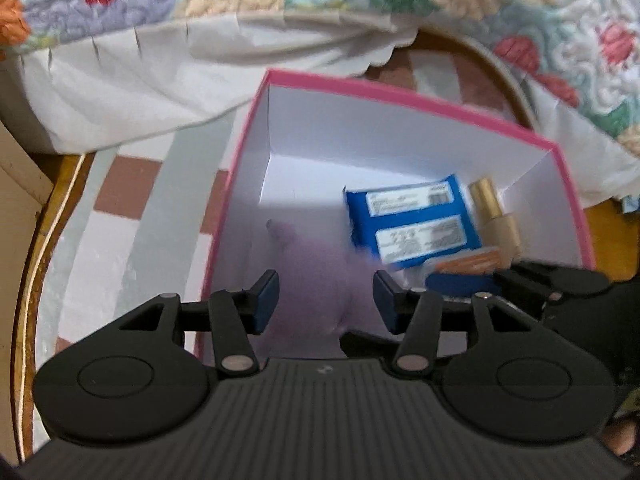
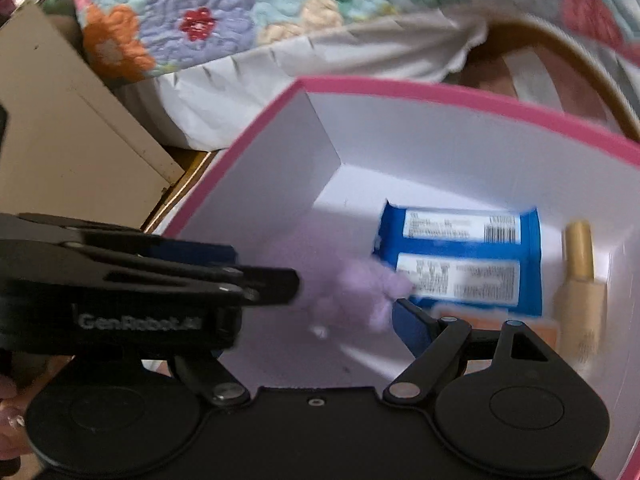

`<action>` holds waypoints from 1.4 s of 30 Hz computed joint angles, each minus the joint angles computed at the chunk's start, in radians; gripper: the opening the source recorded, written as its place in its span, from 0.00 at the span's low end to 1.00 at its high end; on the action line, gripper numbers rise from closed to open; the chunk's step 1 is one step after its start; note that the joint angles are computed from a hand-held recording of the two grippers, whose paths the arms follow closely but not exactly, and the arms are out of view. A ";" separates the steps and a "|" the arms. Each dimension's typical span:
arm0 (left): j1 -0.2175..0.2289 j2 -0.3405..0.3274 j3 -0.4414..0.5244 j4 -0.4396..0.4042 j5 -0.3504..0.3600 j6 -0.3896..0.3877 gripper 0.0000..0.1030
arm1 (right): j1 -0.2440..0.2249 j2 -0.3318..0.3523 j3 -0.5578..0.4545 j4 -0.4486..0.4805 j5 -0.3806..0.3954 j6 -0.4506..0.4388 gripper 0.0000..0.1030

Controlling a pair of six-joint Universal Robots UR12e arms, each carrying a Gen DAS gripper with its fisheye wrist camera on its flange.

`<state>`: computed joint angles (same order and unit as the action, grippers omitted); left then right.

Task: Organize objects
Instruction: 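Open the right tool to release the plush toy in the box, then withdraw the right tool and move it over the green yarn ball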

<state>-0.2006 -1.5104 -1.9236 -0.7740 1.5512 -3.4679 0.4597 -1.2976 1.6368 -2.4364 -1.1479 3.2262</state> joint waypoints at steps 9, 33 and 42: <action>0.023 0.065 -0.026 0.030 -0.077 -0.011 0.52 | 0.010 -0.072 0.050 -0.066 -0.092 0.038 0.84; -0.046 0.277 0.012 -0.232 -0.074 0.059 0.65 | 0.024 -0.345 0.118 0.079 -0.149 -0.219 0.84; -0.142 0.280 -0.008 -0.203 -0.003 0.040 0.77 | 0.012 -0.430 0.237 -0.016 -0.136 -0.277 0.84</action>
